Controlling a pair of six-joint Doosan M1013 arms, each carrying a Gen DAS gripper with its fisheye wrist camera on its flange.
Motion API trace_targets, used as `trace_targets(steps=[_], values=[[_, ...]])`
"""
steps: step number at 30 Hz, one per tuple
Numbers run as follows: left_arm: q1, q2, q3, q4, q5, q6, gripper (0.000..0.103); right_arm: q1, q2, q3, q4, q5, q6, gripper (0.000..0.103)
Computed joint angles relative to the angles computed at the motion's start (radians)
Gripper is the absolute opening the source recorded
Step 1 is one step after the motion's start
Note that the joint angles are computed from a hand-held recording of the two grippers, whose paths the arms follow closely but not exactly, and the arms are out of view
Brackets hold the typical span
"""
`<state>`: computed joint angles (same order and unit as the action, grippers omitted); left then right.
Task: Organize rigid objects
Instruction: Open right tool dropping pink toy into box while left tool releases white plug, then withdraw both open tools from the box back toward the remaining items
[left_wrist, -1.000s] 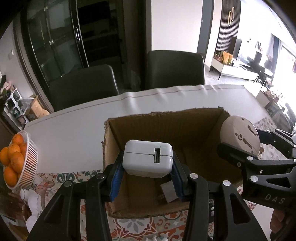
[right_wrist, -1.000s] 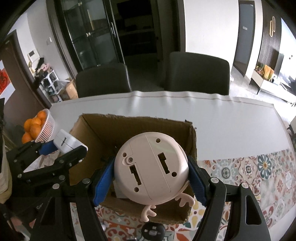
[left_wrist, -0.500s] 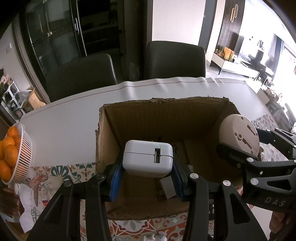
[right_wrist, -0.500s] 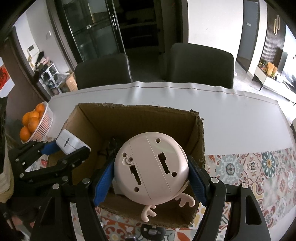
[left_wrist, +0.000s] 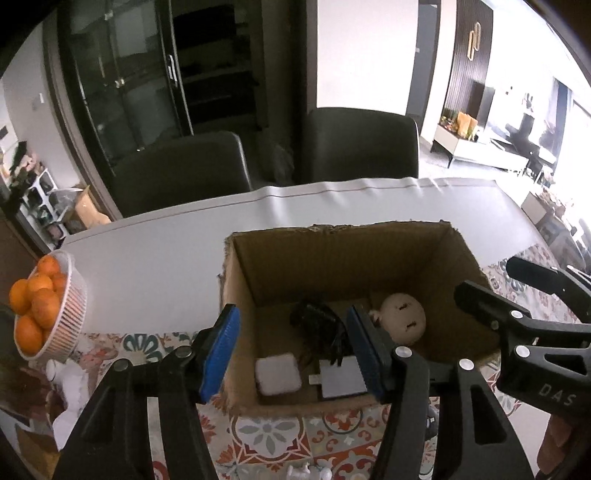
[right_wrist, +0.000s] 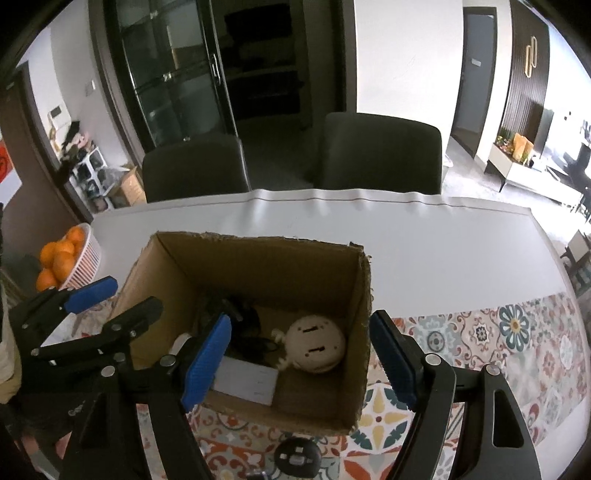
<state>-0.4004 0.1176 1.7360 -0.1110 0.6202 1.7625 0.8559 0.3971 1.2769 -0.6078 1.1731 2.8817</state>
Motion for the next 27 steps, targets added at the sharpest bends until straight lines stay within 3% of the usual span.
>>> trace_targets(steps=[12, 27], values=[[0.005, -0.077, 0.060, 0.082, -0.037, -0.110, 0.060, 0.057, -0.008, -0.008, -0.096, 0.052, 0.051, 0.078], [0.020, -0.160, 0.131, 0.103, -0.087, -0.130, 0.061, 0.117, -0.017, -0.002, -0.182, 0.066, 0.114, 0.078]])
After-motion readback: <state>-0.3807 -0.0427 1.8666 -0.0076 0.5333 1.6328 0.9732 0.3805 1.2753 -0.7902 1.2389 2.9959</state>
